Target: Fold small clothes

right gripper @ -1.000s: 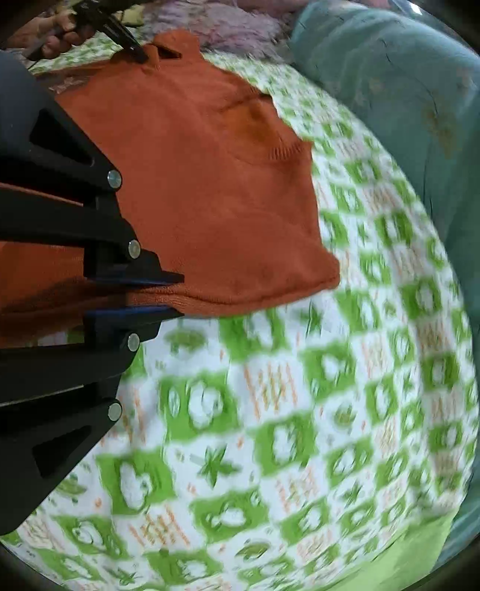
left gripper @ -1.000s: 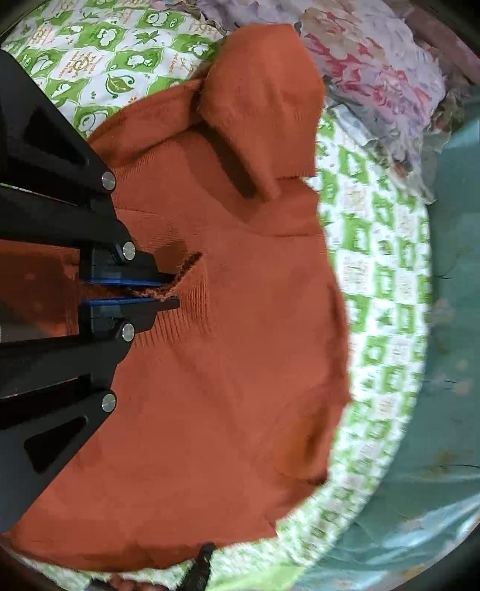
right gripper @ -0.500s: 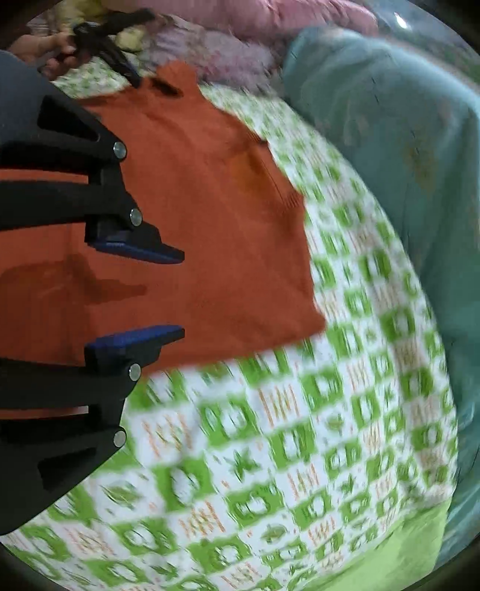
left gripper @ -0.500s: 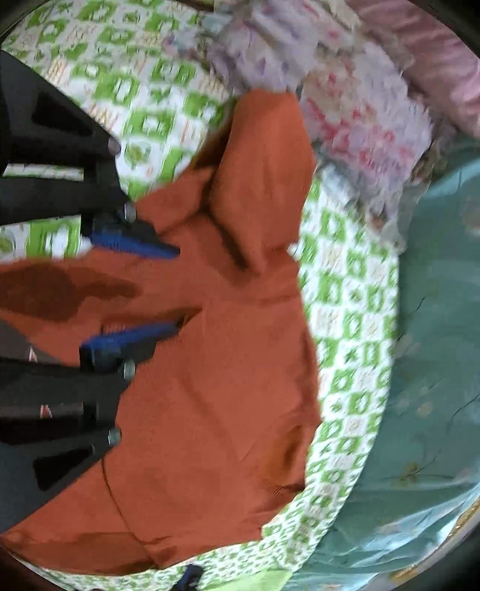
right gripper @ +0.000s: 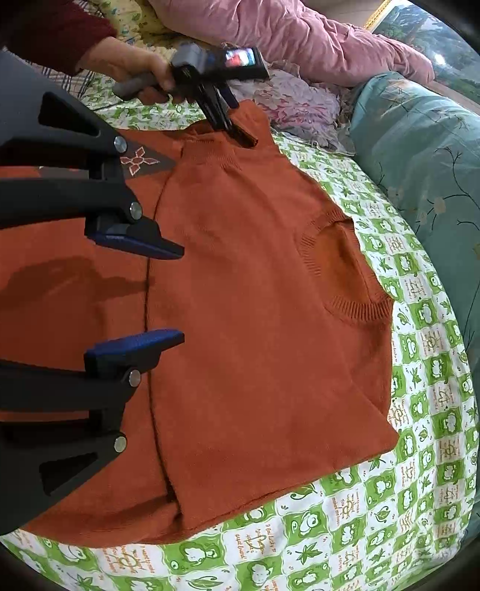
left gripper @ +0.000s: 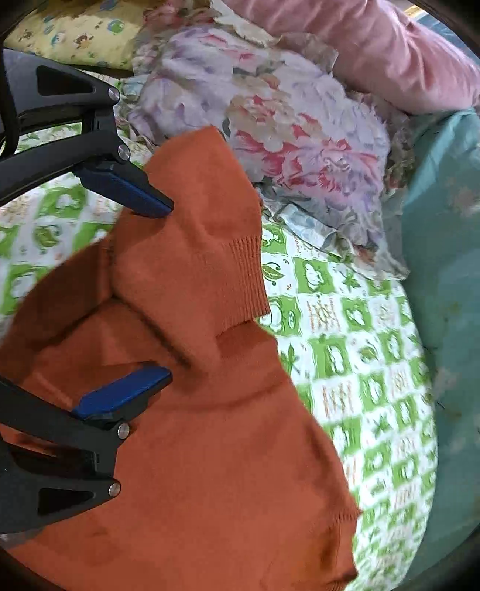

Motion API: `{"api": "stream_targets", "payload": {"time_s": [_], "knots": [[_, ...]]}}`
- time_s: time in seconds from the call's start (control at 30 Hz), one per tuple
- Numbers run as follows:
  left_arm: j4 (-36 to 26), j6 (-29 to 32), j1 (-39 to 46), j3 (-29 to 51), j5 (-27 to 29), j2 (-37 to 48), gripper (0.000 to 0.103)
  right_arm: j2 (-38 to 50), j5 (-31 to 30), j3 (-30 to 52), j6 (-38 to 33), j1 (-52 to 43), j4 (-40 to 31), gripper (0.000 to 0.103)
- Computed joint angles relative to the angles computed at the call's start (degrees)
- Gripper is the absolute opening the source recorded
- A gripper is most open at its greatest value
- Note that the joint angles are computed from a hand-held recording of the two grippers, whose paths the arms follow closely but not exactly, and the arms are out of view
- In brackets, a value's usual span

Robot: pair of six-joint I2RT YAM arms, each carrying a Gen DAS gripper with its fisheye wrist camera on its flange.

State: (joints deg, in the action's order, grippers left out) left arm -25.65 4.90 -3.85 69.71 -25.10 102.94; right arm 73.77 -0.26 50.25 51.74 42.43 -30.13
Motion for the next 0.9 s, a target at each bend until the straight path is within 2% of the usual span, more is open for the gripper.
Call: {"api": "stream_targets", "payload": {"time_s": [0.07,0.1,0.13,0.33,0.5,0.67,0.9], "knots": [[-0.8,-0.6,1.3,2.3,0.5,1.9,0.047,0.0,0.3,0.1,0.1,-0.2,-0.1,0.041],[-2.1,-1.4,2.4,4.0,2.2,2.7,0.019,-0.6,0.5,-0.1,0.1,-0.3,-0.4,0.041],[-3.8,-2.7,4.0,5.7,5.5,2.9,0.01,-1.0,0.7,-0.2,0.0,-0.4,-0.7,0.041],[-3.0,-7.0,6.7,3.4,20.4,-7.0,0.004,-2.9,1.7,-2.2,0.5,-0.9,0.0,0.041],[-3.6,-10.2,1.5,2.6,27.4,-12.5,0.004,-3.5,1.9,-2.9,0.3,-0.6,0.9,0.041],[-2.7,-14.7,-10.3,2.6,28.8,-12.5,0.004,-6.0,2.9,-4.4,1.8,-0.8,0.5,0.041],[1.6,-19.4,-25.6,5.6,28.2,-3.8,0.004,-12.5,6.2,-7.5,4.5,-3.7,-3.9,0.041]]}}
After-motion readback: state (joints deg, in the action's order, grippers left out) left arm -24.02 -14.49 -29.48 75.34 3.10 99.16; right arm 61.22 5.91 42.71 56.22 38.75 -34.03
